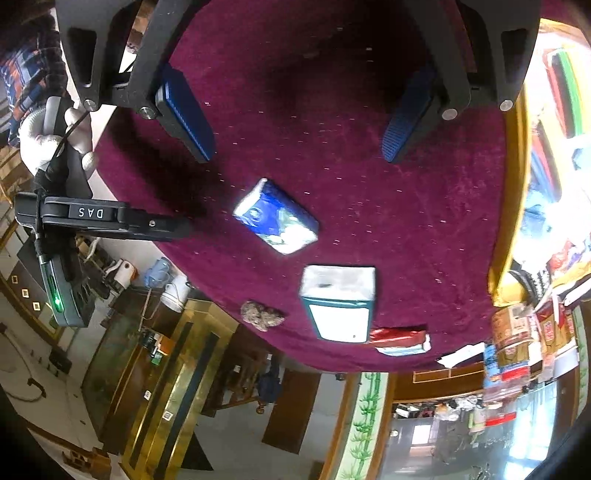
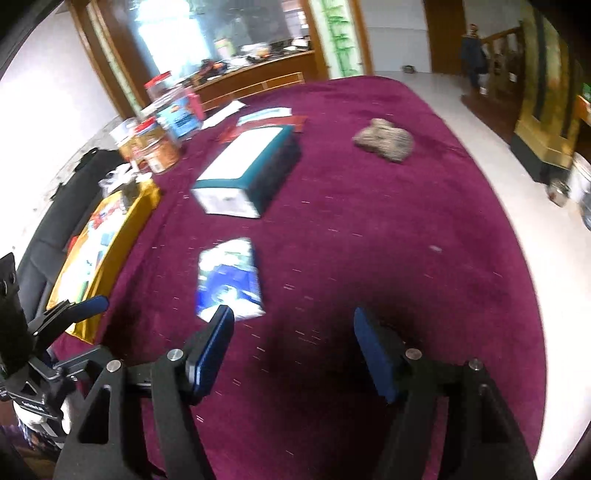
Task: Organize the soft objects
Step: 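Grasp the brown knitted ball with right tool while left grasps the blue tissue pack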
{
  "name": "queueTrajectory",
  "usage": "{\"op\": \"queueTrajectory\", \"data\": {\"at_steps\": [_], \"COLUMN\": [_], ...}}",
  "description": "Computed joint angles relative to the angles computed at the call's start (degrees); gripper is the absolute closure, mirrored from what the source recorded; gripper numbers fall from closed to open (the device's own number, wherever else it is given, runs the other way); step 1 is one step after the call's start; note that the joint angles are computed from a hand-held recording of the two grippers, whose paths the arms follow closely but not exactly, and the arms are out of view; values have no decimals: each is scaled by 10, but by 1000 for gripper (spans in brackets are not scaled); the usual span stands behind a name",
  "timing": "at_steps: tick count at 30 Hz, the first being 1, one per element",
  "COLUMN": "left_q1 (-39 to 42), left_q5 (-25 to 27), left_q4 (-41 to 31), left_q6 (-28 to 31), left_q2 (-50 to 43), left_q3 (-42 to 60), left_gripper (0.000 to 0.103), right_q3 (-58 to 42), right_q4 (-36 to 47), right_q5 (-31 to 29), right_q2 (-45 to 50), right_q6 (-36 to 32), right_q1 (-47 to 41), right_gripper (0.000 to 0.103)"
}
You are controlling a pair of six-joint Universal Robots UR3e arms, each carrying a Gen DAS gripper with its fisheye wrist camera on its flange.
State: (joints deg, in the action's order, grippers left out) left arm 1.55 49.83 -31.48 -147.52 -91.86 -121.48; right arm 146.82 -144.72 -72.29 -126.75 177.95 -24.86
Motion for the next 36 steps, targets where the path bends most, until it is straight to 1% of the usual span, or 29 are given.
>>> {"op": "queueTrajectory", "data": {"at_steps": [2, 3, 4, 6, 9, 12, 15, 18, 20, 21, 24, 27, 28, 30, 31, 33, 34, 35, 36], "left_q1": [-11, -15, -17, -18, -15, -11, -14, -16, -17, -17, -15, -19, -22, -27, -28, -32, -33, -35, -38], "left_q5": [5, 7, 8, 8, 7, 6, 12, 17, 14, 12, 7, 3, 5, 9, 9, 16, 19, 22, 25], "left_q4": [-5, -5, -5, -8, -8, -11, -11, -9, -30, -38, -48, -65, -68, -75, -81, -93, -96, -96, -95], "left_q6": [-1, -2, -2, 0, 0, -9, -35, -70, -77, -75, -78, -81, -82, -85, -84, -83, -83, -84, -85], "left_q2": [2, 4, 6, 14, 17, 1, -23, -44, -54, -58, -73, -96, -106, -130, -139, -158, -163, -168, -174], "left_q3": [1, 1, 0, -4, -5, 6, 29, 51, 69, 76, 98, 132, 144, 170, 180, 204, 210, 215, 220], "left_gripper": [9, 9, 9, 9, 9, 9, 9, 9, 9, 9, 9, 9, 9, 9, 9, 9, 9, 9, 9], "right_q3": [8, 9, 8, 13, 12, 5, -11, -39, -74, -95, -203, -309, -362, -441, -498, -585, -613, -657, -681], "right_q4": [56, 58, 86, 100, 44, 22, -26, -60, -89, -107, -158, -163, -157, -142, -127, -103, -89, -57, -37], "right_q5": [12, 19, 25, 39, 30, 29, 9, 16, 31, 34, -7, -49, -72, -122, -156, -205, -216, -227, -222], "right_q2": [-60, -64, -92, -109, -55, -23, 23, 68, 125, 161, 316, 439, 492, 564, 612, 683, 705, 736, 753], "right_q6": [-22, -29, -40, -54, -44, -47, -44, -41, -31, -22, 15, 41, 40, 32, 21, -3, -10, -15, -19], "right_q1": [-41, -52, -73, -98, -93, -98, -97, -132, -150, -149, -104, -63, -43, -8, 11, 34, 38, 43, 41], "right_gripper": [36, 36, 36, 34, 34, 34, 33, 31, 30, 27, 27, 27, 27, 27, 27, 27, 27, 27, 28]}}
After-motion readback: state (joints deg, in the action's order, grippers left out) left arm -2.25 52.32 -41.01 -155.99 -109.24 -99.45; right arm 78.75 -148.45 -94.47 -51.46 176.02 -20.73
